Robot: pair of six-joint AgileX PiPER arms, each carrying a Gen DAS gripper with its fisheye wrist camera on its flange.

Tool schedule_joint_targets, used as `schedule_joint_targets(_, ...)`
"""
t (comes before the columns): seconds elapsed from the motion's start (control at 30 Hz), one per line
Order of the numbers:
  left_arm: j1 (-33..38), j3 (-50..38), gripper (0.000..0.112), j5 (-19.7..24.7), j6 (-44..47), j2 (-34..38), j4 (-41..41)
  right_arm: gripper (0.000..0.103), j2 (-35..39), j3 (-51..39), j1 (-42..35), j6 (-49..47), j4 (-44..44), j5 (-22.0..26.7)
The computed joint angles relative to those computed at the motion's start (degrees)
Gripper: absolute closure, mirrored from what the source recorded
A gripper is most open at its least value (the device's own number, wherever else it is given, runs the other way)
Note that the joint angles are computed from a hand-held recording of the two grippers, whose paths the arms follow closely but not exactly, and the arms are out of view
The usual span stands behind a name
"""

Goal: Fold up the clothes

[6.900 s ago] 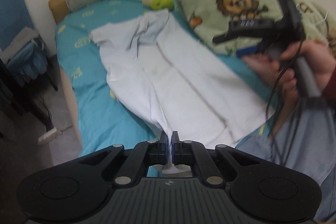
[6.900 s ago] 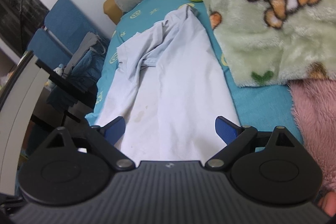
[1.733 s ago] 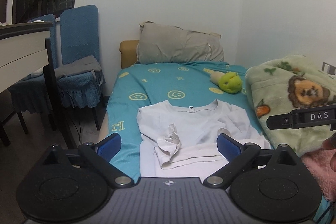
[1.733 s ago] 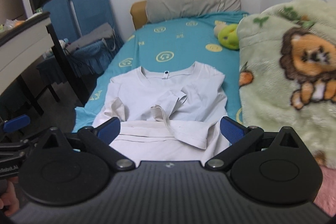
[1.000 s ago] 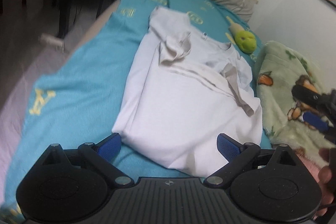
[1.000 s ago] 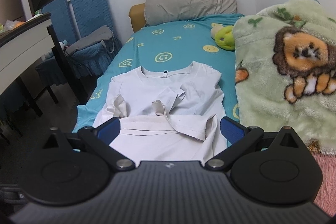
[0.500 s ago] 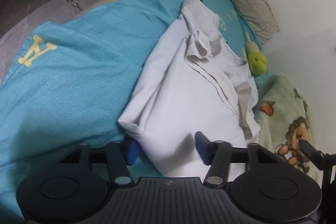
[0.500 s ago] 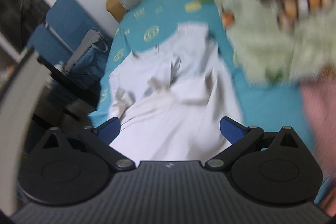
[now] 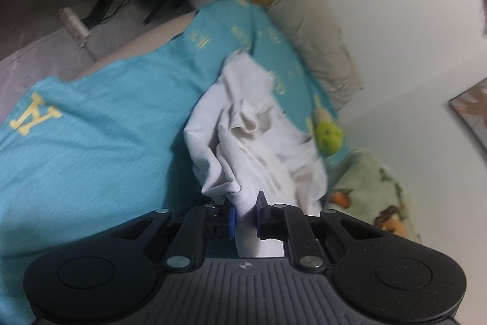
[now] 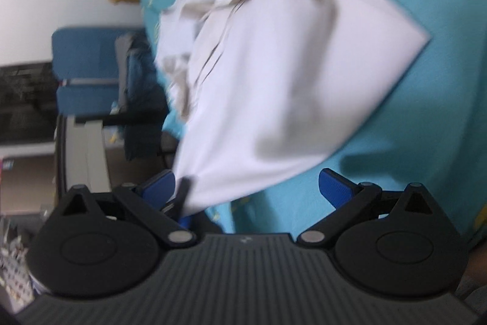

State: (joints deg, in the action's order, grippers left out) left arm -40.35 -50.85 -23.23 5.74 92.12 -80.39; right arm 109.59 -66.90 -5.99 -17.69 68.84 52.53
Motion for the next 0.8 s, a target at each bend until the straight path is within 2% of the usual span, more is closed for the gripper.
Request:
schedule_joint_targets(0.07, -0.83, 0.0, 0.1, -1.82, -2.58, -0.03, 3.4, 0.001, -0.04, 0.45, -0.4, 1.34, -0.05, -2.8)
schedule_joint_targets(0.17, -1.24, 0.44, 0.1, -3.05, -5.5, -0.24, 6.12, 0.007, 0.11, 0.47, -0.43, 3.29, -1.39, -6.64)
schedule_joint_targets(0.33, -0.85, 2.04, 0.1, -3.03, -8.19, -1.11, 7.9, 0.043, 0.26, -0.28, 0.37, 4.28, -3.22, -10.93)
schedule_joint_targets(0.4, -1.13, 2.19, 0.1, -3.76, -8.12, -1.29, 8.47, 0.077, -0.51, -0.76, 1.04, 3.8, -5.06, -12.89)
schedule_joint_targets(0.47, -2.28, 2.12, 0.1, -5.57, -5.46, -1.77, 7.41, 0.089, -2.17, -0.06, 1.73, 0.46, -4.26, -15.22)
schedule_joint_targets(0.57, -4.07, -0.02, 0.101, -7.77, 6.06, -2.94, 0.69, 0.093, -5.47, 1.33, 1.57, -6.55, -0.23, -16.86)
schedule_joint_targets(0.8, -8.21, -4.99, 0.101, -12.25, 19.31, -8.53, -9.19, 0.094, -14.92, 0.91, -1.82, -18.3, 5.62, -15.09)
